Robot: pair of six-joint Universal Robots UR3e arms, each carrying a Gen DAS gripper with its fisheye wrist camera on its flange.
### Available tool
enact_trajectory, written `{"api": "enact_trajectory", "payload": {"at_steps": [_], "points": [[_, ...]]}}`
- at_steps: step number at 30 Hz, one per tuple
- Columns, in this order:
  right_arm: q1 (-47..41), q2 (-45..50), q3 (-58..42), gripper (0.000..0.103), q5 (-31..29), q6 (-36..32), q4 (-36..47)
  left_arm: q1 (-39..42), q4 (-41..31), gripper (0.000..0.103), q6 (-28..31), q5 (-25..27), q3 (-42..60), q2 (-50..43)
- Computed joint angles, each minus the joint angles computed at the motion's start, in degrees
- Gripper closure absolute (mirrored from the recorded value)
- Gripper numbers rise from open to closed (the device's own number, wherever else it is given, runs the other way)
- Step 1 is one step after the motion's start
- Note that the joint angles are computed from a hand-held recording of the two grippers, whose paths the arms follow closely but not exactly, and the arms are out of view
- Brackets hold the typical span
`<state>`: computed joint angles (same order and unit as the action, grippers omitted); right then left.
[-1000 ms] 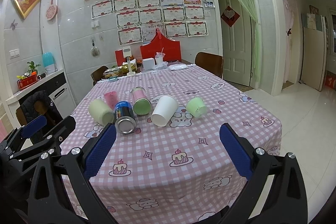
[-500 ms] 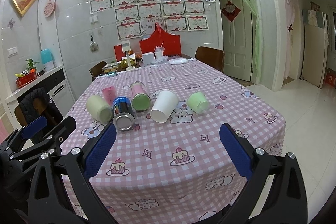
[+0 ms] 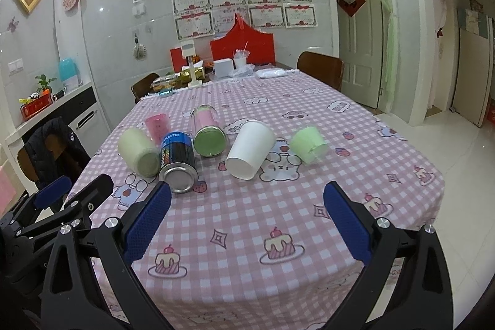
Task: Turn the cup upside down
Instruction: 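Move the open left gripper forward around the white paper cup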
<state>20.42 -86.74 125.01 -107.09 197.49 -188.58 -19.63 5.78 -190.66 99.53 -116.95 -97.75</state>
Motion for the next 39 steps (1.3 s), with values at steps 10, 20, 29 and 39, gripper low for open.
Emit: {"api": "enact_trajectory", "payload": {"at_steps": [10, 20, 29, 39], "points": [[-5.28, 9.88, -12.19, 0.008, 7.27, -2.54, 4.85, 5.34, -6.07, 0.020, -1.95, -5.22, 11.44, -9.40], [-11.13, 17.53, -22.14, 0.008, 12.65, -3.13, 8.65, 7.45, -18.92, 0.020, -5.67, -10.94, 31.08, -21.78], [-15.30, 21.62, -26.92, 0.008, 13.78, -3.81, 11.75, 6.46, -31.46, 0.020, -6.16, -11.82, 48.59, -31.56], [-20.72, 19.12, -23.56, 0.008, 14.32, -3.84, 11.25, 1.82, -40.75, 0.020, -1.47, -13.48, 66.02, -38.27]]}}
